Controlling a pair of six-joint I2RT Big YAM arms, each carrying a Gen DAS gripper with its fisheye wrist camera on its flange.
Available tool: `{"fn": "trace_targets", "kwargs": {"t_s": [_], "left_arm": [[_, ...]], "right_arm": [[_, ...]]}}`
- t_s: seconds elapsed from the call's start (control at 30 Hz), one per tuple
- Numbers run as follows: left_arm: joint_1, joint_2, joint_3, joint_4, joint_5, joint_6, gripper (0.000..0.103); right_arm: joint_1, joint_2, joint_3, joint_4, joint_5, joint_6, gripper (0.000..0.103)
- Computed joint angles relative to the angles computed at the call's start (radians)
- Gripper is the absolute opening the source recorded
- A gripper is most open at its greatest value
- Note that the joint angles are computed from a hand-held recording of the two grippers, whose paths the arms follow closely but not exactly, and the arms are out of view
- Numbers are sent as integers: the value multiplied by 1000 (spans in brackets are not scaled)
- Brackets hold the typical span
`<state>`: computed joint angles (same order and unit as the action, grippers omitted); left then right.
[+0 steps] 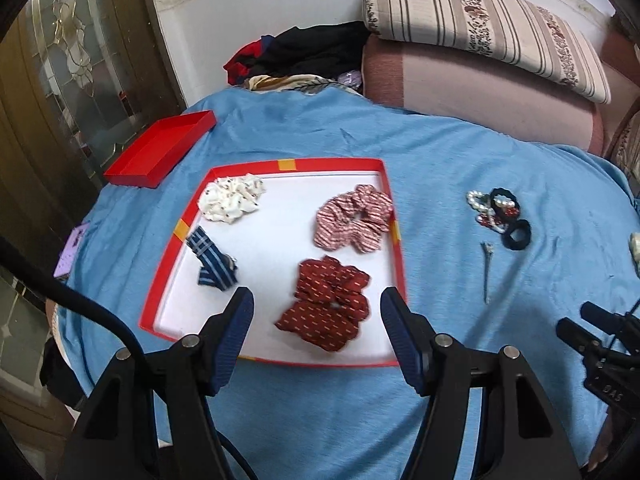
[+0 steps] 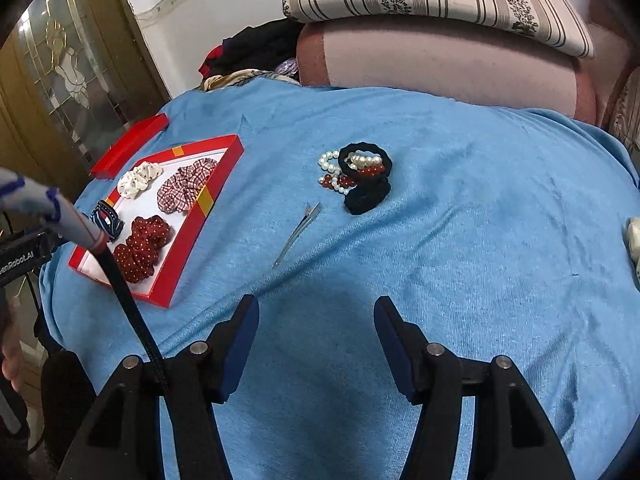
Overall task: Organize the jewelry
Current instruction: 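Move both tools toward the black hair ties beside the pearl bracelet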
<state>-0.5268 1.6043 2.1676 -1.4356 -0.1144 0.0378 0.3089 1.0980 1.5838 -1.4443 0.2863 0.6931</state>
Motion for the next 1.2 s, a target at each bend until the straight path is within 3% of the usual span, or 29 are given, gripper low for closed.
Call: {"fn": "trace_targets", "kwargs": {"t_s": [0.77, 1.2], "left_arm": [[-44, 2, -87, -8, 51, -39, 65], [-81, 144, 83, -45, 86, -15, 65]], "right_arm": [[-92, -16, -45, 4, -33, -18, 66], [-250, -21, -54, 66, -77, -59, 66]]}}
